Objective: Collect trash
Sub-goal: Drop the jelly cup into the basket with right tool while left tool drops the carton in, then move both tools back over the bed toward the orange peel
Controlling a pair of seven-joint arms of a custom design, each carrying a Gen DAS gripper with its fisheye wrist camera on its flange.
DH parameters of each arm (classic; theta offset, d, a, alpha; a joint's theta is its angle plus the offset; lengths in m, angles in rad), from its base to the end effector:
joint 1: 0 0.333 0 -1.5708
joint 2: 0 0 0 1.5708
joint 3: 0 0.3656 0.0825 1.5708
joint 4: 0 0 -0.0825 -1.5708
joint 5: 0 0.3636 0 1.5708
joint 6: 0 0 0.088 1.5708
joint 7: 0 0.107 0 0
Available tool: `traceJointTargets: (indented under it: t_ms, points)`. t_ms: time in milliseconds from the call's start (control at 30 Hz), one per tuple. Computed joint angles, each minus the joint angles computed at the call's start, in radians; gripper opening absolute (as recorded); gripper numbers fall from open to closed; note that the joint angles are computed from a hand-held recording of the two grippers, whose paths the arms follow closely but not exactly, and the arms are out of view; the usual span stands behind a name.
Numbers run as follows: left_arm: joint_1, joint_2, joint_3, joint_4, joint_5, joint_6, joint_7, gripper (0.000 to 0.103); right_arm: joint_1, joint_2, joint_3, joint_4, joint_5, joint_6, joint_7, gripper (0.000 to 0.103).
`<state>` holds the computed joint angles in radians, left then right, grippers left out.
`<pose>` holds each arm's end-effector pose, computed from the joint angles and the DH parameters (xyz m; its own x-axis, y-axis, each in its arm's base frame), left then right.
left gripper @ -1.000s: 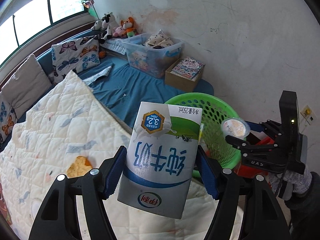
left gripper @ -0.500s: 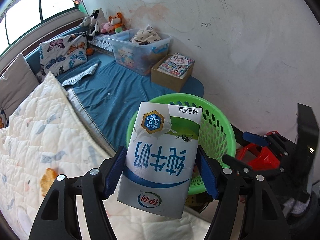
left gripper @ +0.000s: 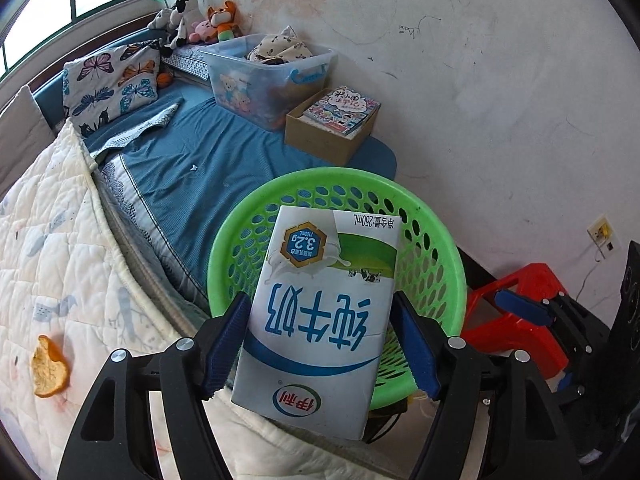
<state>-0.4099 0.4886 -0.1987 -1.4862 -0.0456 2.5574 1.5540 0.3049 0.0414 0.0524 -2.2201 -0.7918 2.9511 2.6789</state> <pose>0.6280 -0.3957 0.5143 -0.5206 -0.8416 0.1437 -0.7500 0.3704 -0.5480 0.5025 0.2375 0.4852 0.0270 -0.9918 -0.1251 -0.7362 0.0649 -0.6737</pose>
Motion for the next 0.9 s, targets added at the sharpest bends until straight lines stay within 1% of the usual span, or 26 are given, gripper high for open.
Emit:
traceJointTargets:
  t_ms: [133,167,267,333,400,533,567,667,733,900]
  points:
    - [0.018,-0.009,-0.024,-0.022,-0.046,0.026,0.019,0.074,0.000,-0.007,0.000,-0.004,-0.021,0.001,0.017,0.079]
    - [0.026,-0.016,-0.032,-0.033,-0.061,0.036,0.033,0.074,0.000,-0.009,0.001,-0.005,-0.026,0.001,0.023,0.079]
    - [0.032,-0.041,-0.036,-0.069,-0.080,0.061,0.047,0.074,-0.001,-0.014,0.005,-0.009,-0.033,0.000,0.031,0.079]
    - [0.034,-0.069,-0.029,-0.104,-0.084,0.085,0.045,0.074,0.001,-0.019,0.008,-0.008,-0.041,-0.004,0.037,0.079]
    - [0.050,-0.100,-0.038,-0.143,-0.106,0.107,0.063,0.074,0.003,-0.025,0.014,-0.008,-0.046,-0.006,0.039,0.079]
    - [0.047,-0.171,-0.007,-0.230,-0.068,0.158,0.044,0.074,0.007,-0.028,0.024,0.004,-0.047,-0.012,0.029,0.079]
    - [0.052,-0.194,-0.003,-0.261,-0.062,0.178,0.041,0.074,0.009,-0.027,0.026,0.007,-0.048,-0.012,0.027,0.079]
    - [0.067,-0.241,0.008,-0.316,-0.042,0.202,0.025,0.074,0.021,-0.018,0.035,0.025,-0.022,-0.019,-0.004,0.079]
    - [0.086,-0.282,0.011,-0.369,-0.037,0.222,0.025,0.074,0.030,-0.009,0.039,0.038,0.000,-0.020,-0.032,0.079]
    - [0.119,-0.360,0.038,-0.469,0.043,0.253,-0.032,0.074,0.063,0.031,0.052,0.094,0.095,-0.023,-0.139,0.079]
